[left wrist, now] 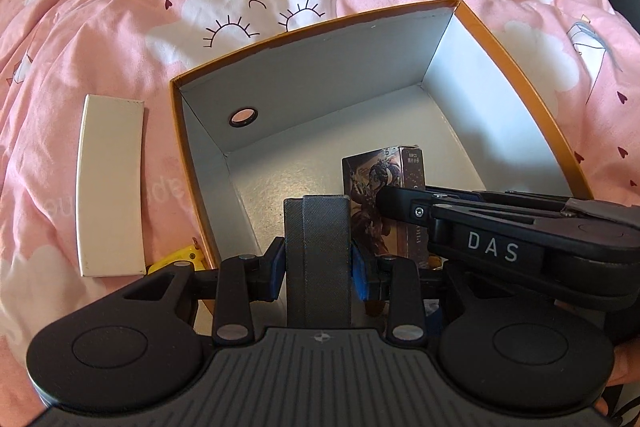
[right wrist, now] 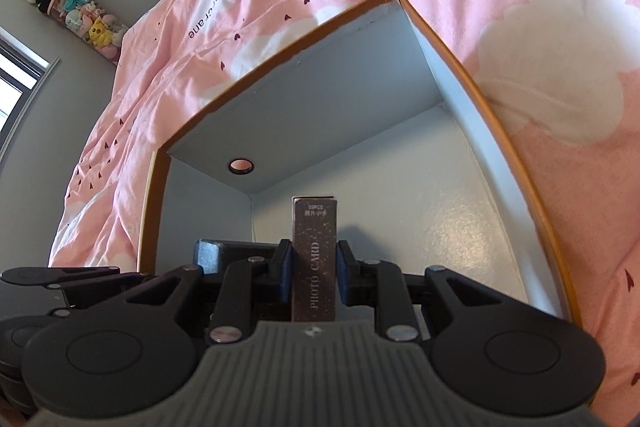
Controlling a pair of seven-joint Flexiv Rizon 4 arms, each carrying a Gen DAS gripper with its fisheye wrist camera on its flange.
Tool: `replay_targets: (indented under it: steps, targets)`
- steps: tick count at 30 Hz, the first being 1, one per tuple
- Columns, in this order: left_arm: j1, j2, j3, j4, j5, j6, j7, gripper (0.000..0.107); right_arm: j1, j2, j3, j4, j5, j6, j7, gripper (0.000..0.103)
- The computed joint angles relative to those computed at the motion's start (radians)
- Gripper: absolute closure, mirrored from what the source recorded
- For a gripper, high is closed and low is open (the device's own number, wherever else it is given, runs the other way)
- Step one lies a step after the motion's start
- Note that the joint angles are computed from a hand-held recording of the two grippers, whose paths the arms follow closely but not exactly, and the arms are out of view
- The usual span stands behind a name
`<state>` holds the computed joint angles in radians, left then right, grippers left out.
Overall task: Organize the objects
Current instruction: 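Lower the dark box and photo card pack into the shoebox and open both tools, then reach the right tool to the gold box while the left tool reaches the orange crochet fruit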
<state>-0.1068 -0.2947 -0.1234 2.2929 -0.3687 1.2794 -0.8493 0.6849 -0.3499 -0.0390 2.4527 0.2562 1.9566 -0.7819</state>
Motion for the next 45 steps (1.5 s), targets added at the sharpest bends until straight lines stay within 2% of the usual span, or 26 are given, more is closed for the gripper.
replay_targets:
  steps: [3, 5, 7, 10, 13, 15, 16, 17, 18, 22, 26, 27, 29, 31, 34, 36, 40, 41, 43, 45]
  targets:
    - [0.004, 0.000, -0.002, -0.002, 0.001, -0.007, 0.009, 0.063, 0.001, 0.002, -0.002, 0.000, -0.002, -0.008, 0.000, 0.079]
    - [0.015, 0.004, -0.014, 0.000, -0.021, -0.019, 0.030, 0.056, -0.005, 0.003, 0.002, -0.001, -0.007, -0.014, 0.004, 0.079]
    - [0.033, 0.013, -0.040, 0.015, -0.074, -0.013, 0.078, 0.051, -0.004, 0.003, -0.001, -0.002, -0.011, -0.021, 0.008, 0.079]
    - [0.056, 0.033, -0.071, 0.038, -0.178, -0.016, 0.158, 0.050, 0.017, 0.009, -0.022, 0.000, -0.013, -0.035, 0.008, 0.079]
    - [0.073, 0.074, -0.101, 0.072, -0.346, -0.016, 0.292, 0.050, 0.048, 0.018, -0.057, 0.000, -0.020, -0.058, 0.003, 0.079]
    - [0.084, 0.113, -0.139, 0.101, -0.559, -0.014, 0.442, 0.050, 0.079, 0.022, -0.093, -0.007, -0.035, -0.092, 0.000, 0.079]
    - [0.079, 0.128, -0.142, 0.108, -0.642, -0.017, 0.493, 0.050, 0.102, 0.024, -0.119, -0.008, -0.044, -0.105, 0.000, 0.079]
    - [0.074, 0.146, -0.149, 0.113, -0.775, -0.021, 0.572, 0.049, 0.118, 0.022, -0.138, -0.012, -0.058, -0.120, 0.002, 0.079]
    - [0.065, 0.159, -0.145, 0.113, -0.871, -0.030, 0.624, 0.049, 0.112, 0.022, -0.135, -0.017, -0.074, -0.133, 0.009, 0.079]
    - [0.028, 0.166, -0.094, 0.097, -1.023, -0.031, 0.659, 0.047, 0.075, 0.017, -0.108, -0.038, -0.142, -0.171, 0.045, 0.079]
    - [0.001, 0.146, -0.033, 0.082, -1.041, -0.044, 0.637, 0.047, -0.006, 0.002, -0.028, -0.069, -0.189, -0.190, 0.067, 0.079]
    - [-0.006, 0.140, -0.018, 0.080, -1.040, -0.048, 0.634, 0.047, 0.004, 0.000, -0.039, -0.071, -0.203, -0.193, 0.076, 0.079]
    - [-0.021, 0.132, 0.013, 0.080, -1.032, -0.060, 0.626, 0.047, 0.082, 0.004, -0.125, -0.063, -0.251, -0.209, 0.102, 0.079]
    - [-0.031, 0.125, 0.041, 0.081, -1.018, -0.076, 0.616, 0.047, 0.086, 0.005, -0.129, -0.066, -0.271, -0.223, 0.109, 0.078]
    - [-0.031, 0.121, 0.063, 0.088, -1.003, -0.093, 0.607, 0.047, -0.032, -0.002, -0.008, -0.077, -0.293, -0.208, 0.119, 0.075]
    - [-0.028, 0.118, 0.070, 0.092, -0.999, -0.097, 0.605, 0.047, -0.069, -0.006, 0.033, -0.072, -0.289, -0.180, 0.132, 0.075]
    - [-0.018, 0.119, 0.079, 0.105, -1.011, -0.100, 0.612, 0.048, -0.067, 0.012, 0.042, -0.048, -0.254, -0.132, 0.146, 0.075]
    - [-0.016, 0.120, 0.081, 0.109, -1.019, -0.101, 0.616, 0.047, -0.049, 0.020, 0.028, -0.041, -0.244, -0.130, 0.144, 0.075]
    - [-0.013, 0.121, 0.084, 0.117, -1.034, -0.099, 0.620, 0.048, -0.016, 0.031, 0.005, -0.029, -0.224, -0.120, 0.141, 0.085]
    - [-0.013, 0.121, 0.086, 0.127, -1.049, -0.099, 0.627, 0.047, -0.024, 0.028, 0.020, -0.027, -0.213, -0.103, 0.136, 0.089]
